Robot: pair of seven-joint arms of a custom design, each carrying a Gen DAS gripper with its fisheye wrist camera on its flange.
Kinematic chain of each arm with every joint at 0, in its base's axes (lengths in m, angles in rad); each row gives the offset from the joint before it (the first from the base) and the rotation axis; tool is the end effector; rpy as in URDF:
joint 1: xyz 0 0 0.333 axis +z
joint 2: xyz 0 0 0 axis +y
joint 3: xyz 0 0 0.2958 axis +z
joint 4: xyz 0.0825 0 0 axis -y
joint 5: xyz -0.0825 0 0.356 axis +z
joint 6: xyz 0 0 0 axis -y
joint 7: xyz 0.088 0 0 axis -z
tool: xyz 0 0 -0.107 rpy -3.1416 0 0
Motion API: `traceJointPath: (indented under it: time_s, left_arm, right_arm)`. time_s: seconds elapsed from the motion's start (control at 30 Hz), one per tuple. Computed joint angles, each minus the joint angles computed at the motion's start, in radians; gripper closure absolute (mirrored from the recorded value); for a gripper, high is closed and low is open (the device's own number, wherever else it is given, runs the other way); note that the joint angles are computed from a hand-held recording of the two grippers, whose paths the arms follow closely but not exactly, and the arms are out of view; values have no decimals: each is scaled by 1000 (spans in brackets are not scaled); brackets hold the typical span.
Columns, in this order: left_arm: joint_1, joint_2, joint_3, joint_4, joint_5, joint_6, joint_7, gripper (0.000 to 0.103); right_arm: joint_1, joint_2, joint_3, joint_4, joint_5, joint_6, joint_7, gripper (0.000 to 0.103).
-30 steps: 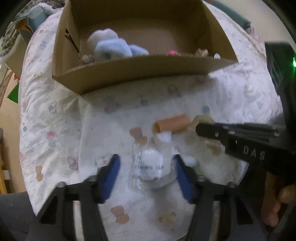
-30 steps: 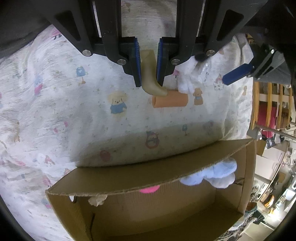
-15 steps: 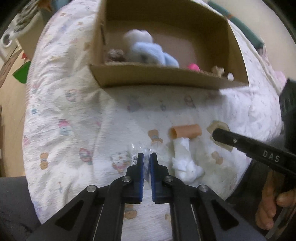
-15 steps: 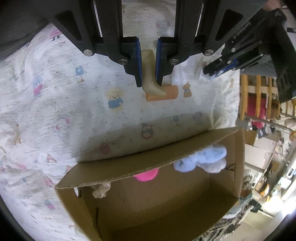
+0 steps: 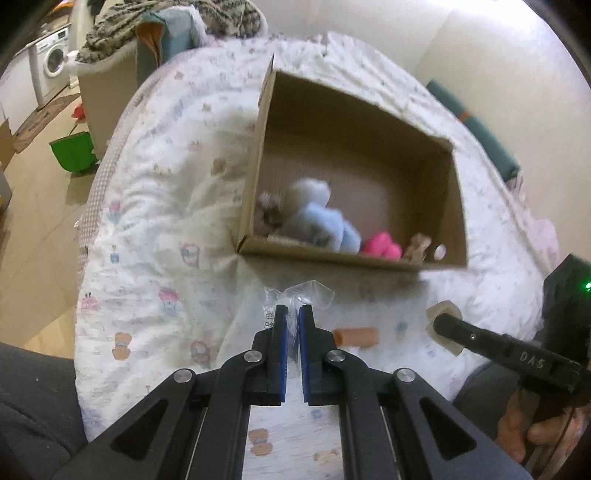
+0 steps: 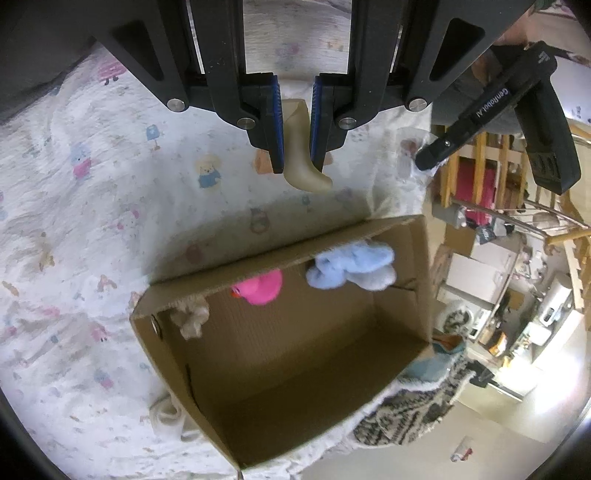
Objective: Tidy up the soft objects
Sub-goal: 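Close the left tool on the clear plastic bag beside the beige piece, then carry the plastic bag with the left tool while the right tool carries the beige piece into the box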
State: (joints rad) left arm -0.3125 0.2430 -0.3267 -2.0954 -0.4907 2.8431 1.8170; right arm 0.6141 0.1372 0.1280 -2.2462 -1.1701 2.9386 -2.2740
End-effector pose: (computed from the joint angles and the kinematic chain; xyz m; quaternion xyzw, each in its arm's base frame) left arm 0.4917 -0.3251 0.3621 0.5199 -0.8032 0.2909 0.0023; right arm 0.3506 0.4011 0.3430 -0.4357 0.8331 -0.0045 0.3408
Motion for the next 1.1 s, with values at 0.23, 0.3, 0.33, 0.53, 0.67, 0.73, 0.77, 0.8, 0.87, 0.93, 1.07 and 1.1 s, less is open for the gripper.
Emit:
traceJointPath:
  time_s: [0.23, 0.3, 0.33, 0.53, 0.67, 0.73, 0.77, 0.8, 0.87, 0.93, 1.07, 1.1]
  left_arm:
    - [-35, 7, 30, 99, 83, -37, -73, 98]
    - [-58, 29, 49, 147, 151, -55, -122, 98]
    - [-69, 43, 57, 173, 184, -58, -141, 98]
    - [-113, 132, 83, 320, 324, -100, -223, 97]
    - [-142, 206, 102, 428, 393, -142, -268, 97]
    - [-155, 249, 108, 488, 419, -168, -282, 97]
    - [-160, 275, 108, 523, 427, -181, -286, 97]
    - [-166, 296, 111, 550, 435, -194, -292, 98]
    - [-176, 328, 114, 588, 448, -211, -300, 97]
    - [-189, 373, 117, 646, 460, -242, -306, 97]
    - [-204, 447, 115, 727, 469, -292, -301, 97]
    - [-209, 462, 116, 740, 471, -298, -302, 98]
  right_arm:
    - [-30, -74, 14, -3, -15, -48, -17, 89]
    - [-46, -89, 21, -4, 5, -59, -53, 89]
    - [-55, -93, 21, -3, 9, -60, -67, 89]
    - [-99, -105, 22, 16, 50, -76, -171, 89]
    - [-124, -88, 8, 27, 27, -61, -169, 89]
    - [-133, -73, 0, 33, 17, -53, -174, 89]
    - [-136, -66, -4, 35, 16, -46, -179, 89]
    - [-139, -55, -8, 39, 20, -42, -191, 89]
    - [-142, -32, -18, 48, 32, -32, -214, 89]
    - [-140, -4, -30, 58, 38, -24, -235, 89]
    - [-128, 41, -59, 64, 40, 10, -225, 89]
    - [-125, 48, -62, 66, 54, 11, -237, 89]
